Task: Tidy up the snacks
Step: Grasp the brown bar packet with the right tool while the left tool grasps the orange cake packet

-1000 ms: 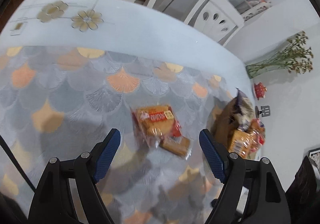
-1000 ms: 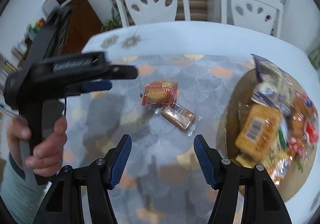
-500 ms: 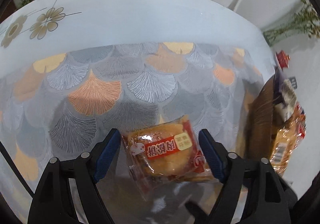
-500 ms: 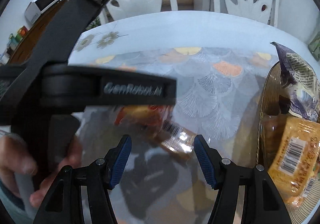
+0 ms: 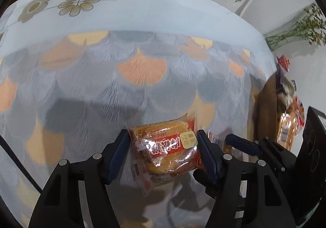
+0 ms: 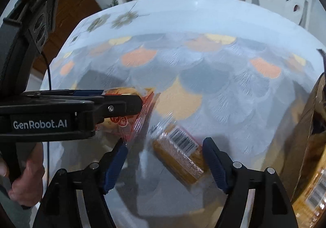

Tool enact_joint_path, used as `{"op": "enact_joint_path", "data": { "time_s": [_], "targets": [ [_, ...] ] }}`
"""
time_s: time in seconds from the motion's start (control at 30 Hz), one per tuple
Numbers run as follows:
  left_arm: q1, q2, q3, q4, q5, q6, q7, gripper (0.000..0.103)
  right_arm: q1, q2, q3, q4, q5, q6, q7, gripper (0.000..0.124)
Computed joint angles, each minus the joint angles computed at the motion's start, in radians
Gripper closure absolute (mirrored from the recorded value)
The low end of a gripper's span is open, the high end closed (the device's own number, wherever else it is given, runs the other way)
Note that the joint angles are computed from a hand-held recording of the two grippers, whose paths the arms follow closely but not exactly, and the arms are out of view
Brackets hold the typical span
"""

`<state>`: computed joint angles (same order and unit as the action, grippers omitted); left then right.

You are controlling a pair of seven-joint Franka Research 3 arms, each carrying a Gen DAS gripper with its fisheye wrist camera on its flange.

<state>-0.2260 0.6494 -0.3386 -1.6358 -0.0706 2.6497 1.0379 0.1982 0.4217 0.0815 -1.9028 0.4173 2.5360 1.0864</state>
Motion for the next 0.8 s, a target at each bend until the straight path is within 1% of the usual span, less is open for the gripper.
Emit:
{"op": "enact_joint_path", "data": {
  "time_s": [0.07, 0.13, 0.17, 0.2, 0.23, 0.3, 0.37, 0.43, 0.5, 0.57, 0.63, 0.67, 0.7, 0.73, 0.77, 0.8],
  "targets": [
    [0.003, -0.023, -0.009, -0.041, -0.001, 0.015, 0.011, 0.039, -0.002, -0.014, 0.004, -0.014, 0.002, -0.026, -0.006, 0.051],
    [-0.013, -0.052, 0.005, -0.08, 0.018, 0.016, -0.002, 0.039, -0.022, -0.023, 0.015, -0.01, 0.03, -0.116, -0.028, 0.052],
    [-0.021, -0.067, 0.014, -0.102, 0.029, 0.021, -0.014, 0.039, -0.026, -0.029, 0.016, -0.013, 0.043, -0.144, -0.034, 0.052],
    [-0.025, -0.085, 0.018, -0.13, 0.036, 0.035, -0.022, 0.039, -0.024, -0.047, 0.01, -0.035, 0.049, -0.131, -0.033, 0.052],
    [-0.017, -0.098, 0.013, -0.151, 0.033, 0.045, -0.02, 0.039, -0.017, -0.065, 0.003, -0.06, 0.047, -0.1, -0.029, 0.052],
    [-0.004, -0.116, 0.003, -0.187, 0.02, 0.064, -0.023, 0.039, 0.002, -0.097, -0.012, -0.103, 0.028, -0.017, -0.012, 0.052],
    [0.007, -0.127, -0.006, -0.216, 0.003, 0.094, -0.03, 0.039, 0.016, -0.085, -0.025, -0.092, -0.007, -0.002, 0.03, 0.052],
    [0.021, -0.141, -0.017, -0.247, -0.017, 0.122, -0.035, 0.039, 0.03, -0.038, -0.039, -0.043, -0.057, -0.029, 0.083, 0.052],
    [0.021, -0.16, -0.014, -0.282, -0.018, 0.146, -0.051, 0.039, 0.024, -0.015, -0.03, -0.029, -0.06, -0.035, 0.088, 0.055],
    [0.032, -0.172, -0.03, -0.312, -0.03, 0.169, -0.048, 0.039, 0.037, -0.02, -0.028, -0.053, -0.075, 0.032, 0.095, 0.058],
    [0.044, -0.186, -0.049, -0.343, -0.042, 0.192, -0.037, 0.039, 0.065, -0.031, -0.04, -0.076, -0.126, 0.07, 0.122, 0.06],
    [0.043, -0.193, -0.05, -0.355, -0.043, 0.197, -0.039, 0.039, 0.084, -0.036, -0.049, -0.09, -0.159, 0.093, 0.146, 0.066],
    [0.046, -0.201, -0.057, -0.365, -0.05, 0.2, -0.039, 0.038, 0.104, -0.04, -0.062, -0.106, -0.2, 0.122, 0.172, 0.068],
    [0.055, -0.206, -0.068, -0.374, -0.063, 0.202, -0.035, 0.035, 0.111, -0.047, -0.067, -0.12, -0.226, 0.144, 0.182, 0.074],
    [0.067, -0.212, -0.081, -0.387, -0.081, 0.208, -0.03, 0.034, 0.104, -0.056, -0.06, -0.134, -0.229, 0.154, 0.174, 0.082],
    [0.065, -0.221, -0.082, -0.401, -0.094, 0.219, -0.043, 0.034, 0.096, -0.058, -0.051, -0.136, -0.224, 0.153, 0.166, 0.087]
  ]
}}
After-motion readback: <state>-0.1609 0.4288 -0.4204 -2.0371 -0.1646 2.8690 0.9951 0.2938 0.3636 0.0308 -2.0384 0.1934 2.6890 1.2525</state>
